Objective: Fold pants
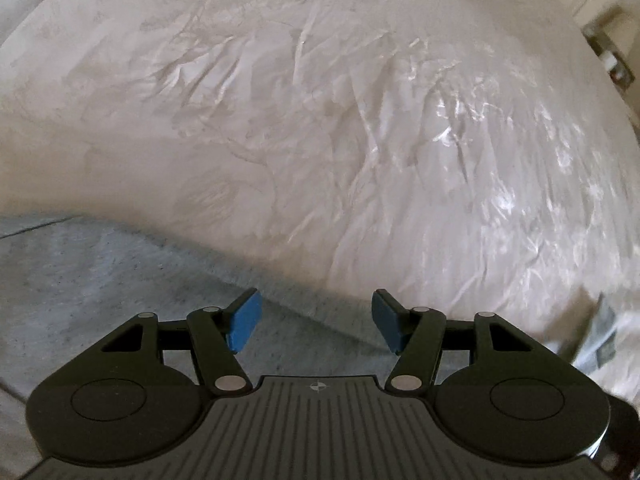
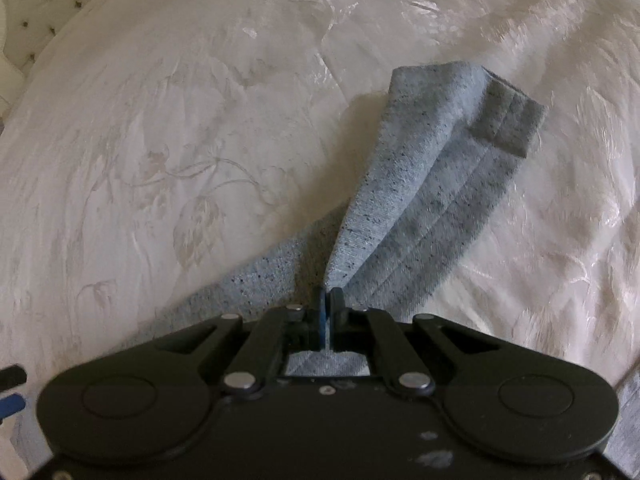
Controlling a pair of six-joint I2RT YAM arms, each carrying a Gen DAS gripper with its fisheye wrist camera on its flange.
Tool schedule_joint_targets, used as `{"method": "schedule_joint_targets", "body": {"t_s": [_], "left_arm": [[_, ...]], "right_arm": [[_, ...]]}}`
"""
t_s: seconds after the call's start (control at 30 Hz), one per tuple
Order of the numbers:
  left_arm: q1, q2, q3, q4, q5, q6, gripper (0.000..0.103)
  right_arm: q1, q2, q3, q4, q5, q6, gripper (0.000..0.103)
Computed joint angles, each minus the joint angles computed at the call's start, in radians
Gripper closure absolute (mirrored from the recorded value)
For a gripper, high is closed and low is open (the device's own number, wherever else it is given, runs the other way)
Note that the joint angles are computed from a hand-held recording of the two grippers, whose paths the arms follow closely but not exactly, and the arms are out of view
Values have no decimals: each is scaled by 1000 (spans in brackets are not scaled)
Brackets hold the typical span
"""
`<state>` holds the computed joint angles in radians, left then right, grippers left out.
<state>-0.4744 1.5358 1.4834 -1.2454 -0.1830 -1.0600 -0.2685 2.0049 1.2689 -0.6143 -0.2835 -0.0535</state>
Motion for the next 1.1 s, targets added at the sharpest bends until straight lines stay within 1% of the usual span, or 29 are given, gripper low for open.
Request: {"method": "schedule_joint_targets", "body": {"t_s": [0.1, 0.17, 0.27, 0.53, 0.57, 0.6, 0.63, 0.67, 0.77, 0.97, 1.03, 1.1], "left_arm": [[30, 6, -33, 47, 33, -9, 44], [53, 10, -55, 74, 64, -21, 44], [77, 18, -83, 98, 98, -30, 44], [129, 63, -126, 154, 157, -20, 44], [134, 74, -124, 162, 166, -8, 48], [136, 83, -124, 169, 170, 1, 73], [135, 93, -119, 162, 171, 5, 88], [130, 103, -108, 145, 169, 6, 93], [84, 62, -114, 133, 117, 2, 93], [-61, -73, -105, 14, 38, -61, 94], [-130, -119, -97, -37, 9, -109, 94], [-231, -154, -76, -102, -34, -180, 94]], "right_arm": [[-6, 4, 1, 3, -14, 3, 101], [-8, 23, 27, -4, -22, 5, 101], [-3, 48, 55, -8, -29, 16, 101], [-12, 60, 76, -29, -43, 9, 100], [-14, 60, 77, -32, -44, 7, 100], [-15, 59, 77, -35, -46, 4, 100], [-16, 56, 77, -37, -47, 1, 100], [-18, 54, 77, -40, -51, -1, 100], [-24, 33, 67, -43, -57, -8, 100], [-66, -72, 14, -85, -74, -61, 100], [-104, -126, -15, -123, -86, -102, 100], [-144, -180, -47, -162, -94, -148, 100]]}}
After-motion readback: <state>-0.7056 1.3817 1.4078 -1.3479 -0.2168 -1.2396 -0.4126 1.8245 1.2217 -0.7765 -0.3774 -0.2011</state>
